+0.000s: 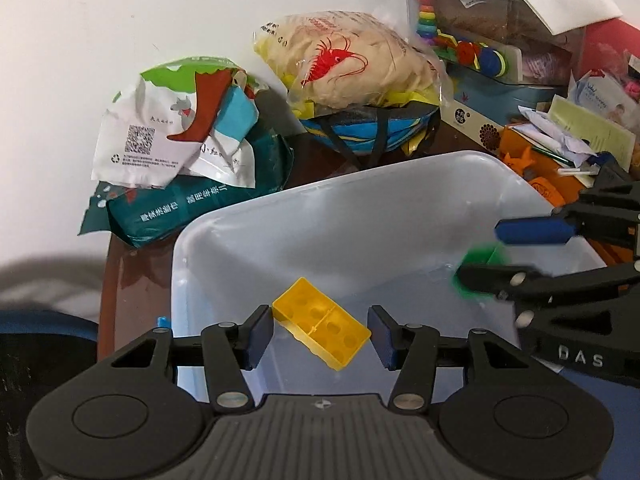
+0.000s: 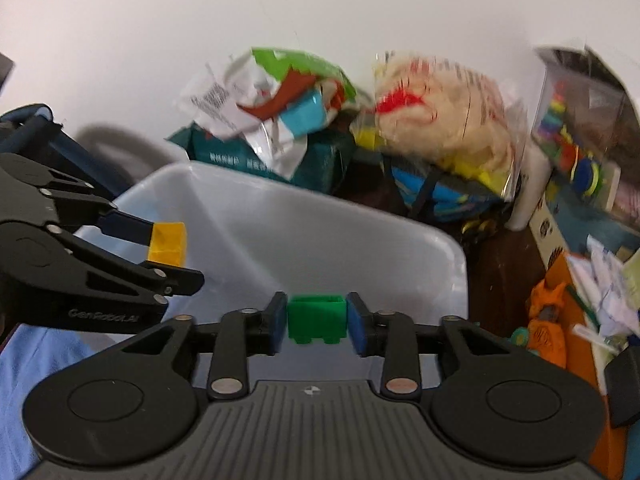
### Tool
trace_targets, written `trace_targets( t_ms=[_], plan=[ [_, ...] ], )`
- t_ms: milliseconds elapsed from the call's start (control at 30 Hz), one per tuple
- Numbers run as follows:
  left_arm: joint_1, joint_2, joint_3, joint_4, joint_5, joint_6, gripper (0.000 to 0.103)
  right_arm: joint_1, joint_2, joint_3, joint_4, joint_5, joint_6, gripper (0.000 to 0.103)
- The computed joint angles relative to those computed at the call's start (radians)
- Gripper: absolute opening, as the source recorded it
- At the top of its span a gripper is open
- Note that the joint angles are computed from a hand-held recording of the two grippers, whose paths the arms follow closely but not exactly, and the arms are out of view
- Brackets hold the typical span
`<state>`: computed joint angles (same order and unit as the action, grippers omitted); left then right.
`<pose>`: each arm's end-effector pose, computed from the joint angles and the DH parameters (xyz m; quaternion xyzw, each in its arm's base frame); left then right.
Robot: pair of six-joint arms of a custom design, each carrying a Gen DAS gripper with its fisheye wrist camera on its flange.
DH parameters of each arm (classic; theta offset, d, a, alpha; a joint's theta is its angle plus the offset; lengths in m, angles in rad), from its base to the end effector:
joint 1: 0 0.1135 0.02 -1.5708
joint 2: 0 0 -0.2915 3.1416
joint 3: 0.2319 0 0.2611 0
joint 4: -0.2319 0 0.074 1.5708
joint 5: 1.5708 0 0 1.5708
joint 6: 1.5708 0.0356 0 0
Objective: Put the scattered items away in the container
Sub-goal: 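Drop the yellow brick into the bin with left tool while right drops green brick, then reach the right tool to the red brick and grasp it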
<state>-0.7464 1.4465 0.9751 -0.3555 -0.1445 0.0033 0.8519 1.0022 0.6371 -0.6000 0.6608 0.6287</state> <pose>0.2321 -0.2077 0.2604 0.3158 0.8743 -0.0689 0.3622 0.1350 0.1210 0.2405 -0.0044 0.9080 -0.0383 0.4171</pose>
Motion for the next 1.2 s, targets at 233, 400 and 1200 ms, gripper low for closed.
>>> trace_targets(
  t_ms=[233, 400, 1200],
  plan=[
    [-0.016, -0.124, -0.027, -0.069, -0.014, -0.061, 0.070, 0.141, 0.012, 0.083, -0.180, 0.135, 0.183, 0.074],
    [-0.071, -0.344, -0.109, -0.146, -0.061, -0.117, 0.082, 0.400, 0.019, 0.181, -0.454, 0.295, 0.486, 0.084],
    [-0.529, -0.578, -0.556, -0.323, -0.199, -0.707, 0.083, 1.052, 0.453, 0.088, -0.540, -0.042, 1.412, 0.057]
  ],
)
